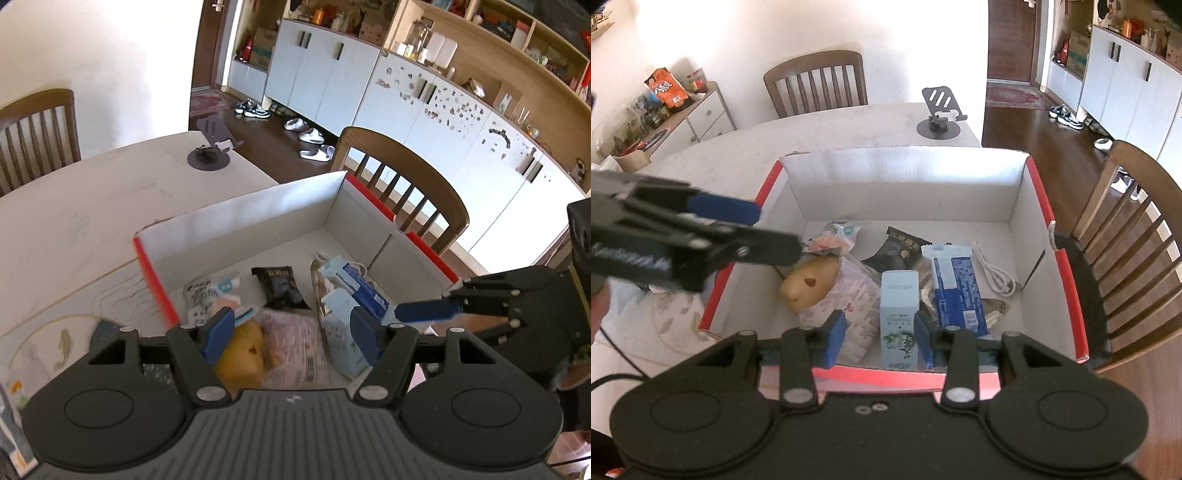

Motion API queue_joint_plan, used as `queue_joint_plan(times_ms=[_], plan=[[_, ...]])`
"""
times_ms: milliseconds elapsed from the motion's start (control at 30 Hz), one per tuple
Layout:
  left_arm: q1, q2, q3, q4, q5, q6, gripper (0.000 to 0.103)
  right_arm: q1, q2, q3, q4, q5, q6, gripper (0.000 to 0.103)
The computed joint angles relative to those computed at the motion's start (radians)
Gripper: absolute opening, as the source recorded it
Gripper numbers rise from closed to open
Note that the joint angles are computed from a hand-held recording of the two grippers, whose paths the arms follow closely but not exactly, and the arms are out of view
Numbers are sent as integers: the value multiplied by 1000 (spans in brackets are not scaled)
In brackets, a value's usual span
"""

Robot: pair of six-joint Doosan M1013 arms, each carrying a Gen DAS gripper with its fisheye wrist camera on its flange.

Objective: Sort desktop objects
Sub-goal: 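Open both grippers to release the snack bag and milk carton, then withdraw both grippers from the shoebox back over the table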

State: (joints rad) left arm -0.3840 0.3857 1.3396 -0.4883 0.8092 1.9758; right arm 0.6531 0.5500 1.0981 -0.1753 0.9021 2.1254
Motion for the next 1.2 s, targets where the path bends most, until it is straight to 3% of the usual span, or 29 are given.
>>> queue_joint_plan(times_ms=[233, 300, 567, 700, 1200], plan=[[25, -63, 84, -63, -34, 63, 68, 25, -5, 0, -55, 2, 67, 52], [37, -74, 100, -89, -31, 84, 78, 34, -3, -6, -74, 6, 90, 54], [90, -115, 162, -202, -17, 223, 86, 74, 10, -39, -149, 18, 192, 64], [121, -134, 191, -237, -21, 272, 103, 94, 27, -70, -174, 39, 230, 68], [244, -169, 271, -236, -52, 291, 103, 152, 167, -303, -167, 97, 197, 72]])
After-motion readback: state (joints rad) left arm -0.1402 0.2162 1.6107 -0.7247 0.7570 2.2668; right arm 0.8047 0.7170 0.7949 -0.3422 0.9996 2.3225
